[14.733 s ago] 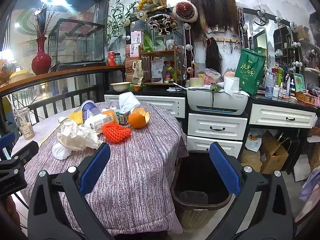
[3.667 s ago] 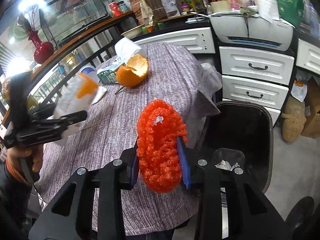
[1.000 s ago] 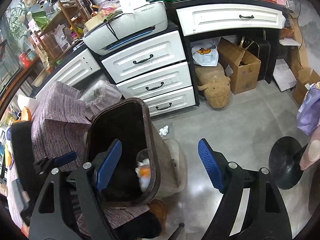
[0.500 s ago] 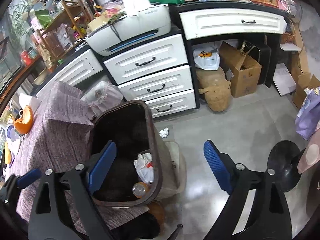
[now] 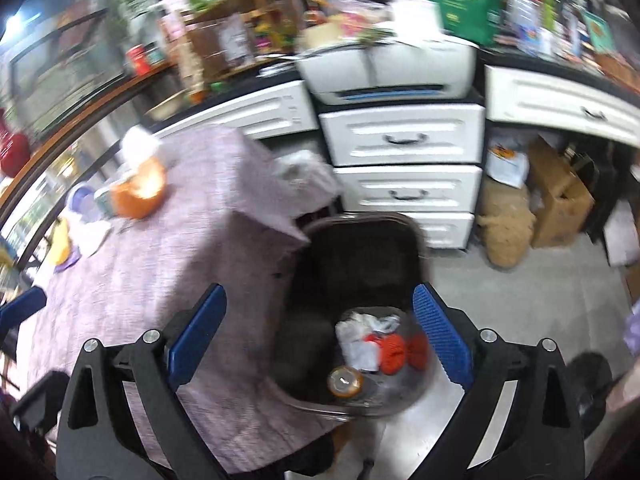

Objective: Collect trash
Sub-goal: 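Move both tools back over the table, then grasp the yellow mesh net with the left gripper while the right grasps the orange peel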

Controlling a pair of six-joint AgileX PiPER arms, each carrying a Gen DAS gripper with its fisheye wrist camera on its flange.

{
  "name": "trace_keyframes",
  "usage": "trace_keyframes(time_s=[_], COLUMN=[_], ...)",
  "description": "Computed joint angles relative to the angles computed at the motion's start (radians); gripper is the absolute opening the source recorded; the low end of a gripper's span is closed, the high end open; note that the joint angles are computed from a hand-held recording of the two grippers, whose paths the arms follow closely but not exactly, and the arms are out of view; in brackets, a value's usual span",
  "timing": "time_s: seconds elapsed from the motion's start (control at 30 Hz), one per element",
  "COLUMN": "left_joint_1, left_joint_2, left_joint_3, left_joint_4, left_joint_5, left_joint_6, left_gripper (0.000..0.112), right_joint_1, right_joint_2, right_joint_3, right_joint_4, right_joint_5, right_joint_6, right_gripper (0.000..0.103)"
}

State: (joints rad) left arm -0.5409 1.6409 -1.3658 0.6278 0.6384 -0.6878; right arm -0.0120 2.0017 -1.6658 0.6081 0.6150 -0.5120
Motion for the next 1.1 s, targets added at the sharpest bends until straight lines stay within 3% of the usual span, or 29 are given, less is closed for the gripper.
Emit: trace_keyframes(time_s=[0.27,0.47,0.7,0.8,1.1], left_joint_1=[0.170,0.347,0.637,0.758,0.845], left_joint_2=[-0.131,-0.216,-0.211,-0.162,-0.001], left_joint_3=[0.138,0.243,0.228,0.160,-0.046], left_joint_4=[0.077,0.065,-0.190,-0.445,-0.599], left_joint_5=[0.024,-0.003,-0.047,-0.043,-0.027], left_joint_6=[-0.078,-0.060,0.181,0.410,0.588], left_gripper=[0.098,0.098,0.098,0.097,0.097], right_joint_1=[0.137,0.218,0.274,0.288,0.324], right_joint_2=[0.026,0.053,0.129,0.178,0.313], right_joint_3=[-0.095,-0.168,-0.314,-0.401,-0.665], right_joint_4=[0.011,-0.055,-0.135,-0.158,-0.225], right_joint_5=[0.047,0.069,0.134,0.177,0.292], right_joint_6=[-0.056,-0.029,0.030,0.054,0.125], right_gripper=[0.093,0.093,0.093,0.093,0.093])
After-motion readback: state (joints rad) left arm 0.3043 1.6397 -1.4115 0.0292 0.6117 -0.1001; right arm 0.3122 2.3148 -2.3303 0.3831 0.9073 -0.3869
